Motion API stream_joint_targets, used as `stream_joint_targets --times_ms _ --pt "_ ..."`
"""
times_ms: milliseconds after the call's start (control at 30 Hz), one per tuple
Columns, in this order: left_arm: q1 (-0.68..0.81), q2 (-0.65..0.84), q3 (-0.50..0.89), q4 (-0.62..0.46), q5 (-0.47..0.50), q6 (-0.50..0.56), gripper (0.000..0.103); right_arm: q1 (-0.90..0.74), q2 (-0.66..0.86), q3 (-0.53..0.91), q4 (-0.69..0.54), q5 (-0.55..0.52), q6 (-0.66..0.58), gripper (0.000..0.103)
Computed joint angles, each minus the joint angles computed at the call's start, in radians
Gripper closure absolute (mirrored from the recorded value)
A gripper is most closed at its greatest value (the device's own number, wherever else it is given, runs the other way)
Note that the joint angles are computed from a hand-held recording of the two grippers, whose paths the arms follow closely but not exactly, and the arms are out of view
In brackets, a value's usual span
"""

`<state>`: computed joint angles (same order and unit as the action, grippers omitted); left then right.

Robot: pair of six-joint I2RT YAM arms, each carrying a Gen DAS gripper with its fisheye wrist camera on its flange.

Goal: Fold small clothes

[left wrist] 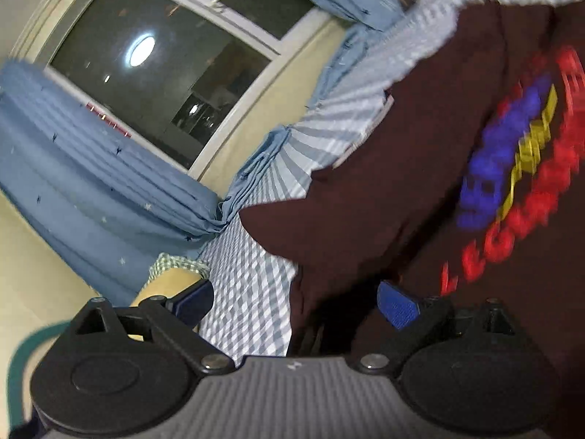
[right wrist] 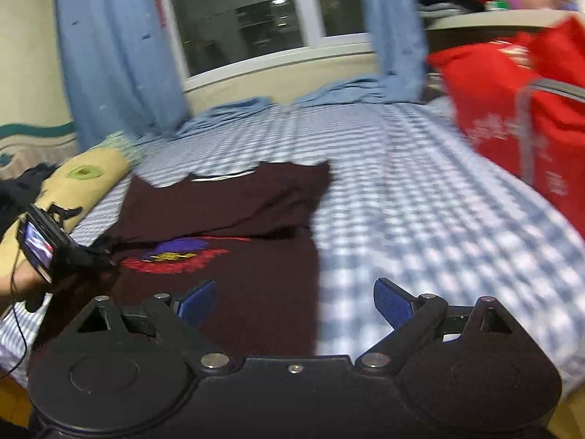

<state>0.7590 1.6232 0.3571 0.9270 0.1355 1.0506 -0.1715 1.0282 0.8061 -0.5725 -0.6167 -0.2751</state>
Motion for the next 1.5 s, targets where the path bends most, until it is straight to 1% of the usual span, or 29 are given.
stream_joint_targets --times_ms 100,233,333,367,400,433,467,500,533,567,600,633,667,700,767,833,900,967,1067,1100,1133,1167,1200,1300,1333,1400,1433,1467,1500 --pt "-0.013 0.167 0.025 0.171 -0.014 0.062 0.004 0.163 0.001 0.004 0.079 0.07 0.1 0.01" --pt "-0.062 0.34 0.102 0.327 -0.027 0.097 0.004 0.298 -0.011 0.011 0.126 0.145 0.184 0.01" --pt "-0.1 0.415 0.182 0.366 -0.072 0.075 0.005 0.363 -0.022 0.023 0.106 0.209 0.2 0.01" --pt "-0.106 0.445 0.211 0.398 -0.094 0.051 0.012 0.376 -0.028 0.026 0.098 0.232 0.2 0.01" --pt "-0.101 0.468 0.237 0.423 -0.104 0.02 0.021 0.385 -0.035 0.028 0.089 0.257 0.198 0.01" --pt "-0.091 0.465 0.242 0.432 -0.107 -0.031 0.027 0.388 -0.044 0.028 0.08 0.279 0.195 0.01" --pt "-0.075 0.455 0.257 0.411 -0.115 -0.112 0.043 0.391 -0.05 0.032 0.069 0.3 0.196 0.01" --pt "-0.06 0.44 0.273 0.371 -0.13 -0.192 0.059 0.384 -0.06 0.023 0.065 0.306 0.193 0.01" --pt "-0.043 0.421 0.303 0.298 -0.163 -0.29 0.065 0.381 -0.063 0.026 0.055 0.319 0.197 0.01" --pt "-0.024 0.406 0.345 0.199 -0.2 -0.389 0.068 0.377 -0.063 0.023 0.052 0.326 0.199 0.01" --pt "0.0 0.393 0.392 0.08 -0.216 -0.475 0.068 0.373 -0.058 0.023 0.049 0.33 0.2 0.01" --pt "0.034 0.387 0.458 -0.087 -0.19 -0.555 0.068 0.371 -0.048 0.023 0.048 0.332 0.199 0.01" --pt "0.052 0.394 0.499 -0.186 -0.155 -0.558 0.068 0.377 -0.033 0.027 0.048 0.336 0.2 0.01" --pt "0.059 0.408 0.51 -0.202 -0.136 -0.526 0.069 0.389 -0.01 0.033 0.053 0.341 0.2 0.01" --pt "0.044 0.444 0.461 -0.051 -0.151 -0.436 0.065 0.424 0.056 0.052 0.09 0.34 0.197 0.01" --pt "0.028 0.453 0.45 -0.01 -0.168 -0.414 0.061 0.464 0.157 0.08 0.166 0.33 0.193 0.01" --pt "0.018 0.463 0.464 -0.026 -0.186 -0.421 0.048 0.507 0.302 0.143 0.242 0.327 0.197 0.012" --pt "0.024 0.455 0.452 -0.031 -0.197 -0.437 0.04 0.531 0.485 0.247 0.3 0.306 0.204 0.025" --pt "0.053 0.438 0.468 -0.092 -0.16 -0.464 0.037 0.529 0.756 0.447 0.33 0.285 0.251 0.037" --pt "0.059 0.439 0.481 -0.113 -0.151 -0.47 0.037 0.521 0.843 0.525 0.311 0.272 0.28 0.039" --pt "0.085 0.42 0.448 -0.104 -0.126 -0.463 0.036 0.514 0.921 0.598 0.288 0.255 0.312 0.047" --pt "0.089 0.422 0.458 -0.122 -0.12 -0.467 0.036 0.509 0.983 0.657 0.275 0.239 0.342 0.05" --pt "0.103 0.404 0.439 -0.126 -0.105 -0.468 0.035 0.506 1.038 0.704 0.272 0.217 0.368 0.051" --pt "0.112 0.395 0.443 -0.163 -0.096 -0.476 0.035 0.514 1.137 0.776 0.288 0.182 0.443 0.052" --pt "0.112 0.397 0.452 -0.18 -0.098 -0.476 0.035 0.514 1.158 0.787 0.3 0.161 0.473 0.054" --pt "0.111 0.402 0.469 -0.208 -0.105 -0.476 0.033 0.514 1.188 0.785 0.371 0.105 0.55 0.062" --pt "0.111 0.404 0.472 -0.211 -0.111 -0.478 0.031 0.516 1.204 0.793 0.395 0.095 0.576 0.073" --pt "0.111 0.403 0.474 -0.213 -0.116 -0.486 0.029 0.525 1.214 0.806 0.4 0.116 0.591 0.079" --pt "0.115 0.401 0.477 -0.22 -0.113 -0.492 0.028 0.536 1.22 0.822 0.396 0.148 0.594 0.081"
